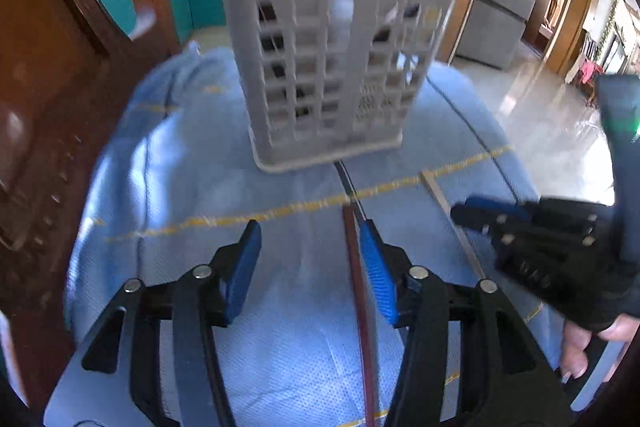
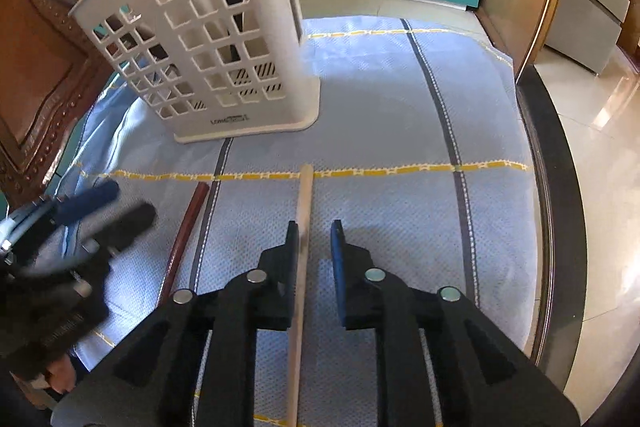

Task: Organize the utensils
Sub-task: 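Move both grippers down to the reddish-brown and light wooden chopsticks, then close the left gripper on the reddish-brown chopstick while the right closes on the light wooden one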

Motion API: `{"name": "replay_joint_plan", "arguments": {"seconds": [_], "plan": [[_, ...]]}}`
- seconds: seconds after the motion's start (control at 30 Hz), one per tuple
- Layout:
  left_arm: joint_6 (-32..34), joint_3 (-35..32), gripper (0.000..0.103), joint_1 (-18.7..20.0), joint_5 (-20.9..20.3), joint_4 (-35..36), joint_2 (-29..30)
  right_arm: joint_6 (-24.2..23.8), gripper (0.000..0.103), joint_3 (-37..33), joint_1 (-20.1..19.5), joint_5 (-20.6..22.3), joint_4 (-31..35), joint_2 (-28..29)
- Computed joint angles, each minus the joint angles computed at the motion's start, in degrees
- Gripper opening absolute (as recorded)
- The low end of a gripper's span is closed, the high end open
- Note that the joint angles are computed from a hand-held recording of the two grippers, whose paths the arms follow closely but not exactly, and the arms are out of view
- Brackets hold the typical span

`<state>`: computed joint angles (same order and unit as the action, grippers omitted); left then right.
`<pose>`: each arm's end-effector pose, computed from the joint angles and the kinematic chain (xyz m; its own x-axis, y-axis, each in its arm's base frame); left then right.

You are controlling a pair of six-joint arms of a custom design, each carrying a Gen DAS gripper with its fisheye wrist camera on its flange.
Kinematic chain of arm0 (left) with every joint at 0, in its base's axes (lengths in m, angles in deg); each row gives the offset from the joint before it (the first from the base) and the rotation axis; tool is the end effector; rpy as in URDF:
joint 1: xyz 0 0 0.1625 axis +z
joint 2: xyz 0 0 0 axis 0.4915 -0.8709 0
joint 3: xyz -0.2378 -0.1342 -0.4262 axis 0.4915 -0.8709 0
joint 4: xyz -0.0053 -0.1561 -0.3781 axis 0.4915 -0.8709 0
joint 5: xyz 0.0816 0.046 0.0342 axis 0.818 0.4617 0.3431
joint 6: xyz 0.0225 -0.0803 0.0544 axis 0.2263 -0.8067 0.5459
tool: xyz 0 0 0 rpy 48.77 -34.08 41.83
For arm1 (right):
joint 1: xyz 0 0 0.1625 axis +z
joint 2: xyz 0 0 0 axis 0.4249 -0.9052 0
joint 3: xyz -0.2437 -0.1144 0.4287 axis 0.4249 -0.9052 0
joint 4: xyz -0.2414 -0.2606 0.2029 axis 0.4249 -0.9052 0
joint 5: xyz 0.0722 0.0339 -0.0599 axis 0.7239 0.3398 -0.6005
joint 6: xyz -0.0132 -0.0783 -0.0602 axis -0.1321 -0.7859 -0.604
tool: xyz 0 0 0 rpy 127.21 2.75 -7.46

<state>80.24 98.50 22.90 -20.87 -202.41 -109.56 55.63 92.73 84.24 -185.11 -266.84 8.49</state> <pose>-0.2045 -0.5733 0.1494 -0.6474 0.5112 -0.5654 0.6918 0.7055 -0.1543 0.2517 -0.5296 0.1586 -0.7912 0.1965 0.5791 -0.1576 0.8494 -0.5037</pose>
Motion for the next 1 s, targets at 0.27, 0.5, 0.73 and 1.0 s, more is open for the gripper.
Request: {"name": "replay_joint_plan", "arguments": {"seconds": [0.27, 0.5, 0.73, 1.0], "plan": [[-0.3, -0.1, 0.057, 0.0, -0.5, 2.8, 1.4, -0.3, 0.026, -1.2, 0.2, -1.0, 0.8, 0.2], [0.5, -0.1, 0.048, 0.0, 1.3, 2.9, 2.8, -1.0, 0.027, -1.3, 0.2, -1.4, 1.1, 0.5], [0.8, 0.1, 0.049, 0.0, 1.5, 2.7, 2.6, -3.6, 0.028, -2.3, 1.0, -3.7, 1.6, 2.3], [0.7, 0.0, 0.049, -0.2, 1.5, 2.6, 3.0, -4.3, 0.028, -3.4, 1.3, -5.7, 2.5, 3.9]]}}
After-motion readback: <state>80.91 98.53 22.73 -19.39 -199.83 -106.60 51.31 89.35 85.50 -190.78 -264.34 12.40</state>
